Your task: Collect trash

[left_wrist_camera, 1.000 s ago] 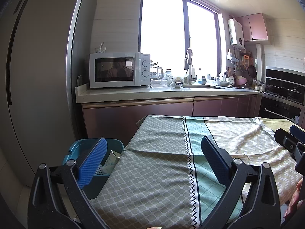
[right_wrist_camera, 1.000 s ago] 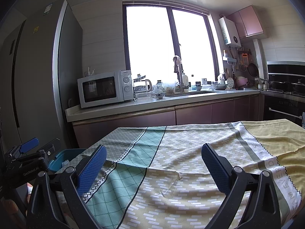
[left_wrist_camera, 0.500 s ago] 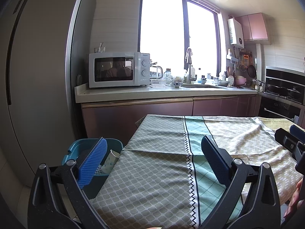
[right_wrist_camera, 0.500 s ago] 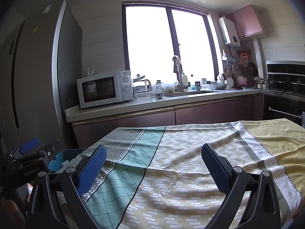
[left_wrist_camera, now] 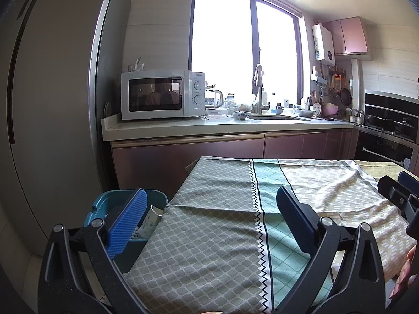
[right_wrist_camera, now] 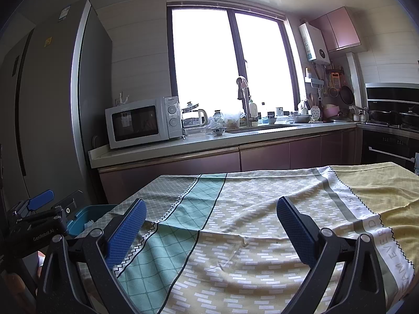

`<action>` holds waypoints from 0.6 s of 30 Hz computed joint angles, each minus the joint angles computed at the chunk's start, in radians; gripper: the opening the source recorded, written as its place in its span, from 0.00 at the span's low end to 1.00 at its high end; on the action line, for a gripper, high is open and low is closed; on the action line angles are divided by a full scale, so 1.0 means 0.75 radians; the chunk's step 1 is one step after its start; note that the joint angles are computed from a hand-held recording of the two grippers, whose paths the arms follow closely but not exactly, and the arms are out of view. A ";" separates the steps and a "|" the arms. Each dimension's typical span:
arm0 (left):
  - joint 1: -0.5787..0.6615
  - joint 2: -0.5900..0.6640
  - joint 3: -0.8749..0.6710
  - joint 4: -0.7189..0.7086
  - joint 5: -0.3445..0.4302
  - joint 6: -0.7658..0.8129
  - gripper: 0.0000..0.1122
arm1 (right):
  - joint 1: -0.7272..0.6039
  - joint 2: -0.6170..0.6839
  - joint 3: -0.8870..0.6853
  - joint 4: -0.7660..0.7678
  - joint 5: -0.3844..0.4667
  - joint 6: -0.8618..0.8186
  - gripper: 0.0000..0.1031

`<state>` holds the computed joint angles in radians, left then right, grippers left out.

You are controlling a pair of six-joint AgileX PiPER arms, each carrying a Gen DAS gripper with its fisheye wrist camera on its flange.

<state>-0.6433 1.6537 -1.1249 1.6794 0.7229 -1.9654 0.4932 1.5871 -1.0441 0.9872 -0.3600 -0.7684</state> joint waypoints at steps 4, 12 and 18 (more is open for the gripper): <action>0.002 0.010 -0.008 0.003 -0.006 0.000 0.87 | 0.000 -0.001 0.001 0.005 -0.001 -0.005 0.94; -0.002 0.019 -0.016 0.005 -0.009 0.000 0.87 | 0.001 -0.002 0.003 0.000 -0.006 0.002 0.94; -0.007 0.022 -0.027 -0.007 -0.009 0.013 0.87 | -0.003 0.000 0.002 -0.009 -0.002 0.010 0.94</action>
<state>-0.6485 1.6703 -1.1448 1.6742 0.7158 -1.9556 0.4911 1.5867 -1.0428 0.9802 -0.3618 -0.7605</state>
